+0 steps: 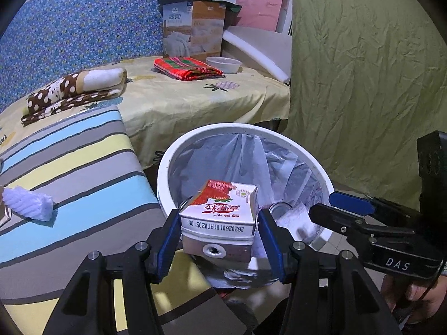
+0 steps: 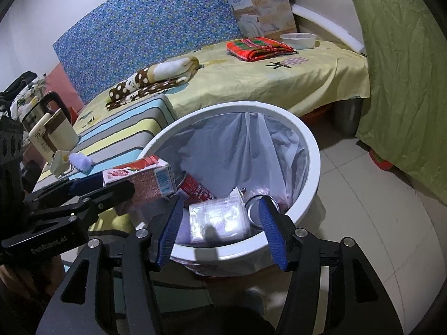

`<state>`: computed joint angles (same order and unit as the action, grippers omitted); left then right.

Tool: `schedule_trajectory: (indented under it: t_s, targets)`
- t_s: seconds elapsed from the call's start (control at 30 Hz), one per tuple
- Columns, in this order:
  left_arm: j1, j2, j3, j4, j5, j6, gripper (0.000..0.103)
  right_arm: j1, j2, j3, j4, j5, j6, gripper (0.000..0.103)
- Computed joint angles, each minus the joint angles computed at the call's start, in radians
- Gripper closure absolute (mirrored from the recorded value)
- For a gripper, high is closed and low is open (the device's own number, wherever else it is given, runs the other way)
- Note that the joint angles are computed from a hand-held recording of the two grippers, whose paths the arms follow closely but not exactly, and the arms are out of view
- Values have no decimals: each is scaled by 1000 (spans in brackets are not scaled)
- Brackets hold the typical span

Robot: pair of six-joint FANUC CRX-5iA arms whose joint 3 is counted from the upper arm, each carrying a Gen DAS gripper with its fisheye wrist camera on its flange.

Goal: Collect trash
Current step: 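Open left tool to drop the strawberry carton while right tool releases the purple carton, then move both tools back over the mattress toward the foam sleeve and paper bag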

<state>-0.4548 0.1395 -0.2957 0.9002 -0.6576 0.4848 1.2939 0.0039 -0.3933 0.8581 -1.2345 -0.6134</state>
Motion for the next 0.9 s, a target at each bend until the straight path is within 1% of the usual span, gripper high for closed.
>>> schedule_trajectory:
  t_s: [0.13,0.2,0.27,0.37,0.57,0.9]
  targets:
    - [1,-9,-13,33,7,-23,47,8,-3,-1,11,-21,-9,42]
    - [2,-19,-30,69,20,-50,41,13,-4,1,16,-34,-10,42]
    - [6,-26,-42,103,22,-73,39,18,-3,4,20,-47,-10,42]
    - [13,-41,-55,120,28,-73,39,24,-2,9,24,-59,-8,42]
    - [44,-78,-83,117,5,-48,39,32,6,24,47,-66,2,42]
    - [105,-159,-154,142,-12,-47,39,43,39,57,118,-54,35,42]
